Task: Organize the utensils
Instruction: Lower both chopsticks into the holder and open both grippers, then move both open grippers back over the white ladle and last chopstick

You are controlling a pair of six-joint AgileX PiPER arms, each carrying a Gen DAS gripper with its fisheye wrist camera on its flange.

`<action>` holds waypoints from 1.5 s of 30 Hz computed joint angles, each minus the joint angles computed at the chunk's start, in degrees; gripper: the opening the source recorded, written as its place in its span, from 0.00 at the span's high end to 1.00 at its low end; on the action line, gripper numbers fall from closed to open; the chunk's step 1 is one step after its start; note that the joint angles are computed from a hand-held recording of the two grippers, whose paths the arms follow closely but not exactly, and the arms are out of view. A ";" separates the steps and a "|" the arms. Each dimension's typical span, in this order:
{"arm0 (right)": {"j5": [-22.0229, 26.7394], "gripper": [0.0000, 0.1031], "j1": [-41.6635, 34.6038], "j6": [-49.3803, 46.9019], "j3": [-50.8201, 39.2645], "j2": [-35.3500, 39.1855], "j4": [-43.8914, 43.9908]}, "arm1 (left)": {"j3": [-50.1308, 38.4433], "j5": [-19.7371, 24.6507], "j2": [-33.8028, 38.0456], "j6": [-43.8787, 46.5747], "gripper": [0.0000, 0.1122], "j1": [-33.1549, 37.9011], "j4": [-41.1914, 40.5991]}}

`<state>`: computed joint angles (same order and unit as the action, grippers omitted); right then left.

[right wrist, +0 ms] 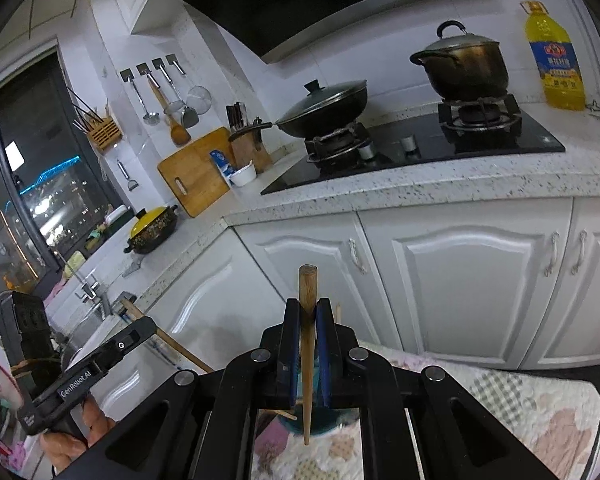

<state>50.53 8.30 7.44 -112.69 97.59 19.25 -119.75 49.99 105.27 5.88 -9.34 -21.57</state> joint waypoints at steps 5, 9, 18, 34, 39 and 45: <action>-1.11 0.93 2.21 3.33 -5.15 5.33 -5.52 | -0.96 -2.96 3.75 -4.34 0.94 -1.94 6.30; -3.15 0.93 4.19 5.41 -6.39 8.15 -10.51 | -0.31 -5.61 5.56 -7.52 0.94 -3.59 11.53; -5.27 0.93 5.31 5.17 -2.99 10.92 -12.38 | 0.66 -6.98 8.25 -10.02 0.94 -5.97 17.40; -3.98 0.74 1.16 -2.45 7.20 8.62 2.06 | -0.29 -0.76 10.99 -12.92 0.83 -6.36 18.98; -5.71 0.66 0.87 -3.66 11.40 4.60 2.25 | 4.84 -2.67 6.79 -11.41 0.69 -5.45 16.03; -6.95 0.63 0.58 -3.14 17.75 -0.49 1.88 | 11.45 -5.15 0.43 -12.09 0.56 -6.05 15.56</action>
<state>43.58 8.88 4.30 -94.94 97.10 21.13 -108.30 44.83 105.70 -6.21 -15.39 -6.01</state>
